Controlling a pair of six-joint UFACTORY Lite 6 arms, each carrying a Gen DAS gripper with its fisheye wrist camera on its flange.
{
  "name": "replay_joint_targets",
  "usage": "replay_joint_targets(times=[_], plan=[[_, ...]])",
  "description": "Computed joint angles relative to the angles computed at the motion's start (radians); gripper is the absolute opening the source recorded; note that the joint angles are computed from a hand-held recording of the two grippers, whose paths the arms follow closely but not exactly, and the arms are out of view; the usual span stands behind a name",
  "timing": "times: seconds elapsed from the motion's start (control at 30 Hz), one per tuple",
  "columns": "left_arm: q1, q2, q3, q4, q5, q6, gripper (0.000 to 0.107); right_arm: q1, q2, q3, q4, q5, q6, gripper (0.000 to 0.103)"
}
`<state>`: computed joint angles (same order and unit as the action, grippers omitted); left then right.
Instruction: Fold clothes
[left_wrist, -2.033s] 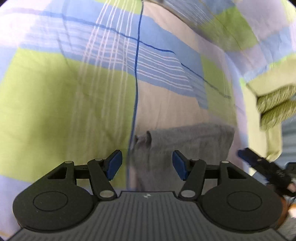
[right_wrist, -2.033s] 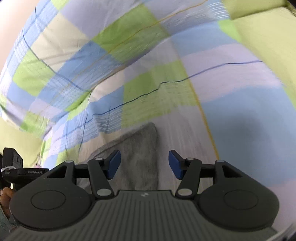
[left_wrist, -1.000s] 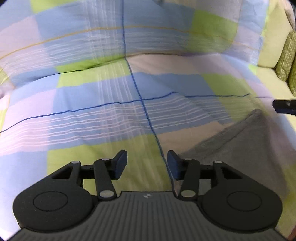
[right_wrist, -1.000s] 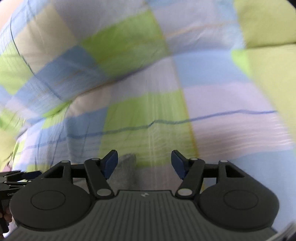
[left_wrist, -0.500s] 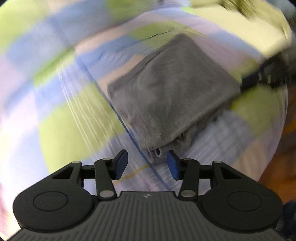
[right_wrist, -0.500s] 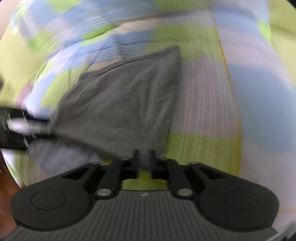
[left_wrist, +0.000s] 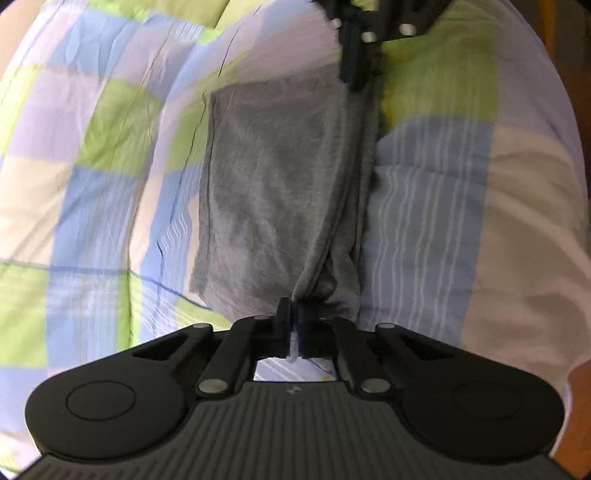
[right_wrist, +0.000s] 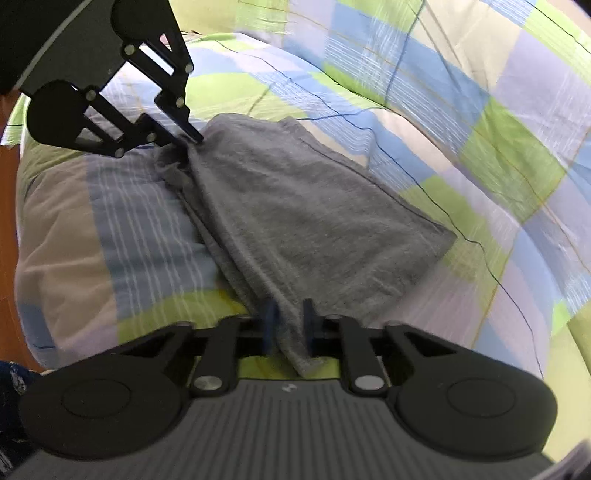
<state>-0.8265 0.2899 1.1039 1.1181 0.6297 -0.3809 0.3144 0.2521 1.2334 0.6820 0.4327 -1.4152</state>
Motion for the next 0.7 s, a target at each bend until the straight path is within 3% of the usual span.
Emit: replay_joint_targets(times=[0.07, 0.3, 0.5, 0.53, 0.6, 0.63, 0.67, 0.7], plan=[[-0.029, -0.033, -0.041, 0.076, 0.016, -0.037, 0.000, -0.002, -0.021, -0.022, 0.037, -0.007, -0.052, 0.000], [-0.108, -0.095, -0.164, 0.087, 0.076, -0.020, 0.000, -0.011, -0.087, -0.073, 0.040, 0.008, -0.114, 0.000], [-0.131, -0.067, -0.217, 0.221, 0.104, -0.285, 0.001, 0.008, -0.061, -0.088, -0.098, -0.004, 0.000, 0.000], [-0.125, -0.070, -0.200, 0.177, 0.100, -0.276, 0.006, 0.013, -0.061, -0.090, -0.136, -0.009, 0.044, 0.000], [-0.087, -0.101, -0.146, -0.013, 0.086, -0.190, 0.029, 0.015, -0.076, -0.091, -0.171, -0.004, 0.106, 0.000], [-0.062, -0.122, -0.119, -0.118, 0.082, -0.169, 0.052, 0.009, -0.094, -0.090, -0.172, 0.008, 0.147, 0.009], [-0.038, -0.151, -0.095, -0.222, 0.096, -0.178, 0.058, -0.001, -0.118, -0.092, -0.170, 0.022, 0.203, 0.025], [-0.017, -0.166, -0.057, -0.327, 0.123, -0.192, 0.058, -0.008, -0.136, -0.094, -0.179, 0.026, 0.262, 0.030]])
